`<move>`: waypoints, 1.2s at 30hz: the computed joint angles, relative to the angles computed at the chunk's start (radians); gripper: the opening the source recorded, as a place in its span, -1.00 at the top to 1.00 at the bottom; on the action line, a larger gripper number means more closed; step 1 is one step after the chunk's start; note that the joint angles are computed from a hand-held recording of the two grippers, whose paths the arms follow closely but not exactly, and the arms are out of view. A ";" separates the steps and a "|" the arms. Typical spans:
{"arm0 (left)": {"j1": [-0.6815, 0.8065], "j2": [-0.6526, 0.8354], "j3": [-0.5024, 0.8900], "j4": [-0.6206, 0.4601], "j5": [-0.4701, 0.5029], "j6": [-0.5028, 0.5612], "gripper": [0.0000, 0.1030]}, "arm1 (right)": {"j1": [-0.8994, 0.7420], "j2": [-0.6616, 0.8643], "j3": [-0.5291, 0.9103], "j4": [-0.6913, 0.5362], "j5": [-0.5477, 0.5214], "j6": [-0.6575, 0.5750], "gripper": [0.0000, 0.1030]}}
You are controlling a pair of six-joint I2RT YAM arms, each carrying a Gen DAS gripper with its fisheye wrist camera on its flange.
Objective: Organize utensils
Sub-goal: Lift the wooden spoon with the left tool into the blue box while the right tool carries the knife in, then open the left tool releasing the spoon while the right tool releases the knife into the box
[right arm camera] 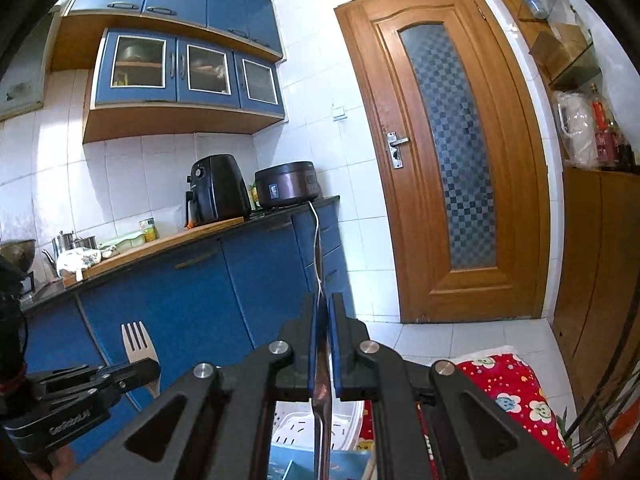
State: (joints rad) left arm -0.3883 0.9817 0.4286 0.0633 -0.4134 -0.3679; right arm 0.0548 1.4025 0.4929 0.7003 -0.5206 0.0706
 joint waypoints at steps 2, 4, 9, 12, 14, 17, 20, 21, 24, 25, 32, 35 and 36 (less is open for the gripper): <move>0.003 0.012 -0.005 0.012 0.010 -0.005 0.95 | 0.018 0.018 -0.009 0.027 0.026 -0.014 0.86; 0.004 0.023 -0.007 0.020 0.021 -0.009 0.95 | 0.024 0.032 -0.014 0.036 0.026 -0.016 0.86; 0.008 0.048 -0.009 0.030 0.039 -0.017 0.95 | 0.010 0.038 -0.043 0.051 0.005 -0.029 0.85; 0.005 0.062 -0.006 0.029 0.043 -0.025 0.95 | -0.006 0.029 -0.043 0.020 -0.031 -0.045 0.85; -0.002 0.070 -0.004 0.025 0.039 -0.030 0.94 | -0.019 0.021 -0.044 -0.003 -0.060 -0.053 0.85; -0.006 0.072 0.004 0.007 0.051 -0.038 0.94 | -0.028 0.005 -0.041 -0.046 -0.088 -0.064 0.83; -0.014 0.067 0.014 -0.022 0.059 -0.049 0.90 | -0.044 -0.024 -0.048 -0.077 -0.116 -0.065 0.69; -0.019 0.064 0.018 -0.032 0.059 -0.051 0.89 | -0.051 -0.034 -0.048 -0.083 -0.130 -0.059 0.57; -0.033 0.041 0.022 -0.059 0.046 -0.057 0.83 | -0.077 -0.075 -0.052 -0.106 -0.178 -0.036 0.36; -0.038 0.033 0.022 -0.066 0.043 -0.059 0.81 | -0.085 -0.095 -0.054 -0.119 -0.187 -0.033 0.34; -0.094 -0.076 0.023 -0.153 -0.006 -0.084 0.45 | -0.154 -0.251 -0.080 -0.240 -0.249 -0.020 0.28; -0.145 -0.141 0.021 -0.208 -0.053 -0.098 0.38 | -0.187 -0.328 -0.088 -0.353 -0.272 -0.045 0.28; -0.159 -0.159 0.020 -0.224 -0.064 -0.103 0.37 | -0.200 -0.356 -0.093 -0.395 -0.282 -0.056 0.28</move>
